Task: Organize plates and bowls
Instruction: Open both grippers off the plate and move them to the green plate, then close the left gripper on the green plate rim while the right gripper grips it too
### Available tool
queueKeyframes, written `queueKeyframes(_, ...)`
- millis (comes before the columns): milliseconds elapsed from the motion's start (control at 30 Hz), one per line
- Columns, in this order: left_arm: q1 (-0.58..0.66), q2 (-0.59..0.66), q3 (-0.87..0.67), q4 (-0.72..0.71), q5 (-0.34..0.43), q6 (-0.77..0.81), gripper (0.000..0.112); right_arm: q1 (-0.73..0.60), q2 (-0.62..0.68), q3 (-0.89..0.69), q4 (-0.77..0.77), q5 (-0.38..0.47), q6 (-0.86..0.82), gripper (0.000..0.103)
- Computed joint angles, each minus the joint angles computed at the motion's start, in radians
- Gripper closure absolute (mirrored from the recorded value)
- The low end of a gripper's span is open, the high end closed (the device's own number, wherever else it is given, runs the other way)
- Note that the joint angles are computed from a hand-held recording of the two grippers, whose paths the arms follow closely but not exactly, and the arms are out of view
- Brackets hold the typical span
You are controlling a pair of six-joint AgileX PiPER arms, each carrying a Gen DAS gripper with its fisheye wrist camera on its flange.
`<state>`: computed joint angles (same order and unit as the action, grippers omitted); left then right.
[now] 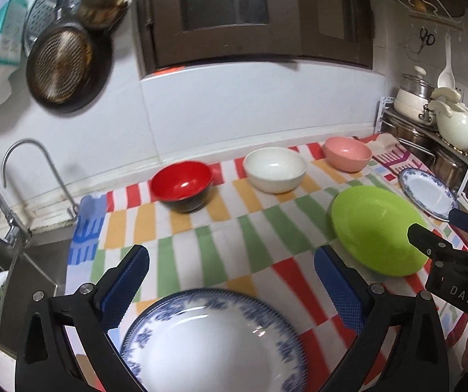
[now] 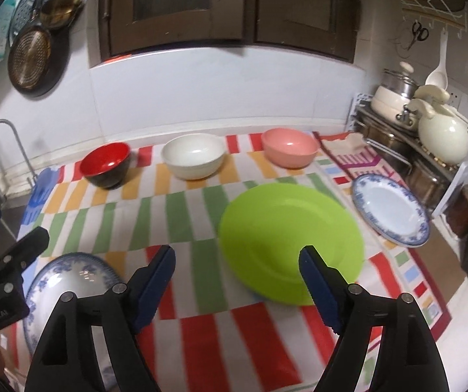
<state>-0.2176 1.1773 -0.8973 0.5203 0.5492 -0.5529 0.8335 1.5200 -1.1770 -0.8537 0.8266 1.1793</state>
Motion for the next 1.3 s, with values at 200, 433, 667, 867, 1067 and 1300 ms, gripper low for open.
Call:
queueKeyframes(200, -0.13, 0.105, -0.093, 0.117, 0.049, -0.172, 0.009, -0.129, -0.06, 0.059, 0.019, -0.076, -0.072, 0.024)
queueKeyframes(433, -0.231, 0.228, -0.185, 0.219, 0.095, -0.326, 0.009, -0.287, -0.074, 0.078, 0.085, -0.172, -0.204, 0.024)
queueKeyframes(667, -0.284, 0.353, -0.285, 0.241, 0.14, -0.395, 0.009, -0.442, -0.052, 0.082, 0.191, -0.271, -0.371, 0.024)
queueKeyframes(867, -0.315, 0.462, -0.378, 0.224, 0.188, -0.426, 0.009, -0.545, -0.012, 0.07, 0.316, -0.337, -0.535, 0.024)
queueKeyframes(1067, -0.317, 0.565, -0.455, 0.177, 0.215, -0.43, 0.01, -0.638, 0.051, 0.053, 0.495, -0.396, -0.736, 0.024)
queueKeyframes(1300, -0.307, 0.668, -0.527, 0.12, 0.216, -0.401, 0.013, -0.709, 0.152, 0.006, 0.697, -0.418, -0.932, 0.024)
